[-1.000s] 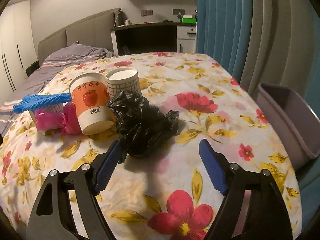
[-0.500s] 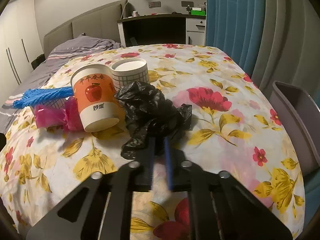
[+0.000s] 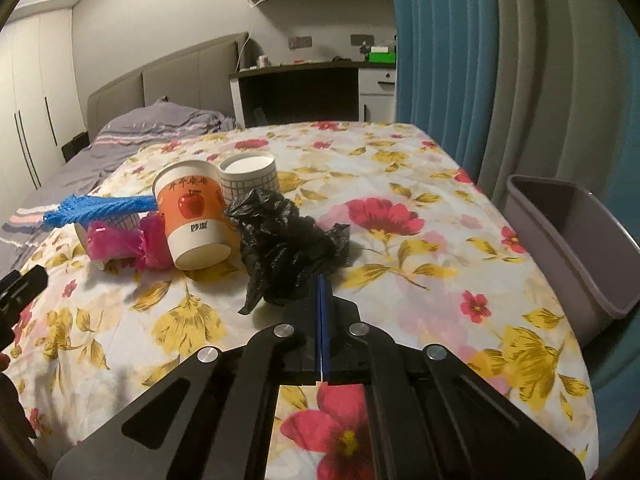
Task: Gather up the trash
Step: 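Grasp the black plastic bag with the right tool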
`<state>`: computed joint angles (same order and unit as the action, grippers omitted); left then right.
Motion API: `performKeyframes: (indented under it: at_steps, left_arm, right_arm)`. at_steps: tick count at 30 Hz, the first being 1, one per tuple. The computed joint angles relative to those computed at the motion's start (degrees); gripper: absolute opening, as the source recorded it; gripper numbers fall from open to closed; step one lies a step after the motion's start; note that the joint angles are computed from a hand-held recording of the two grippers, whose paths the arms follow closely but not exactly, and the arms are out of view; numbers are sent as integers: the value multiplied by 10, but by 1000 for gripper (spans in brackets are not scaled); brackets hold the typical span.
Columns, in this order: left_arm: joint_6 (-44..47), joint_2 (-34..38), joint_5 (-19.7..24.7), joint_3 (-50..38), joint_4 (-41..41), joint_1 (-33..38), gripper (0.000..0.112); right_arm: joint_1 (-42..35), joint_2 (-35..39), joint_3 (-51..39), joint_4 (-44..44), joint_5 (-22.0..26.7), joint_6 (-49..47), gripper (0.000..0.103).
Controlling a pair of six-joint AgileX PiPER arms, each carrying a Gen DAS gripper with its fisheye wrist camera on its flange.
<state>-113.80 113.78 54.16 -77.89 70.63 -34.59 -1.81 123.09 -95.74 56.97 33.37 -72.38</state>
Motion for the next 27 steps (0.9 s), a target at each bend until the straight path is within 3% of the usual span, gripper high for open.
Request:
performKeyframes:
  at_steps: [3,7,8,9,11,17,25,27]
  left_arm:
    - [5,9,-24,-14,2,5,97]
    - [-3,15,-42,-23,-5,13,97]
    - [0,18,-36,-28,-8,12,97]
    - [2,20,-31,-32,-10,10,97]
    - [6,23,-23,-38,-13,9,97]
    - [-2,18,-2,-33,-11,6,97]
    - [-21,1,-13,-6,-1,11,97]
    - [-34,-9,-25,10,7,16,97]
  right_arm:
    - [-9,5,-13,-5,23,8,1]
    - [-20,24,-56,-31,88,53,4]
    - [-19,27,-64,-37,102,62,17]
    - [-17,27,-64,-38,106,62,40]
    - [-9,21,-55,-26,104,47,55]
    - [30,48,-106,-87,104,108,54]
    - [48,117,-215,-169,140,214,21]
    - [48,121,-219,-172,143,214,7]
